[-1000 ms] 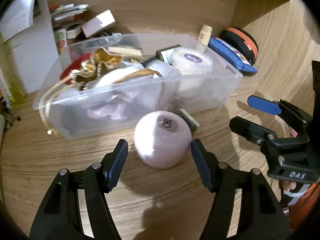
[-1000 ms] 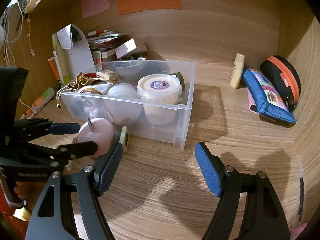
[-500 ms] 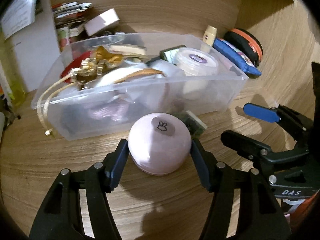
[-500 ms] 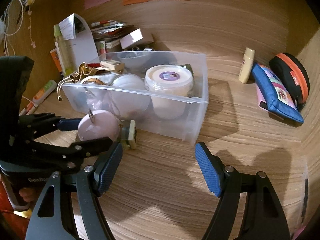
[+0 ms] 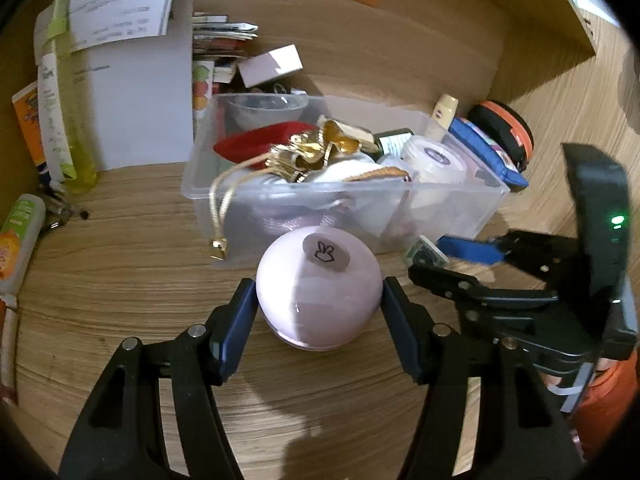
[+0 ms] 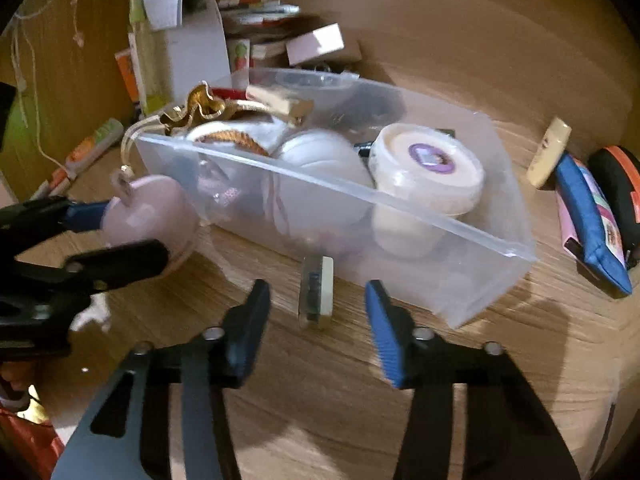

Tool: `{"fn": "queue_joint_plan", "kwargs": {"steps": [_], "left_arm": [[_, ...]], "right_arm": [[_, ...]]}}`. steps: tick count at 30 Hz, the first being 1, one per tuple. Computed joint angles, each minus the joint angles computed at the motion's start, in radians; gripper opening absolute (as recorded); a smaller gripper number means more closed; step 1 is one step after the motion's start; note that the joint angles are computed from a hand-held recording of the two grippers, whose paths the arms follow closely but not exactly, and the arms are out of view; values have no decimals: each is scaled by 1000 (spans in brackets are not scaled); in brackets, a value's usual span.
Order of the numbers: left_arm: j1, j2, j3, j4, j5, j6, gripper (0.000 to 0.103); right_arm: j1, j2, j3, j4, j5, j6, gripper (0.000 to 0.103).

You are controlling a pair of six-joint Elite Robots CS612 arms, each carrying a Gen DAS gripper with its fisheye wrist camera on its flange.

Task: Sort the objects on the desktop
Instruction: 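Grasp pink round ball with left tool while right tool grasps small tape roll, then lift pink ball with left tool over box while right tool carries tape roll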

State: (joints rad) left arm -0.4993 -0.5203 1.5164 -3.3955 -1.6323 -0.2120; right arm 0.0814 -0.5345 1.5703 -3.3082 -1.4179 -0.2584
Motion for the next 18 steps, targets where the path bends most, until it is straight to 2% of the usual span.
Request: {"fn": "queue_joint_plan", "kwargs": {"steps": [1,3,9,18], "left_arm": [[2,0,0,-4,-1,-2,62],[5,0,1,-14,-8,-6,62],[7,-1,7,-34,-15,-3,62],[4,-19,30,-91,-6,-5,62]], "right_arm": [[1,4,-9,18,2,1,25],[2,6,-18,42,3,9,15],[-5,-4,5,-4,35,41,15],[-14,-49,64,-100,106,76,15]]}}
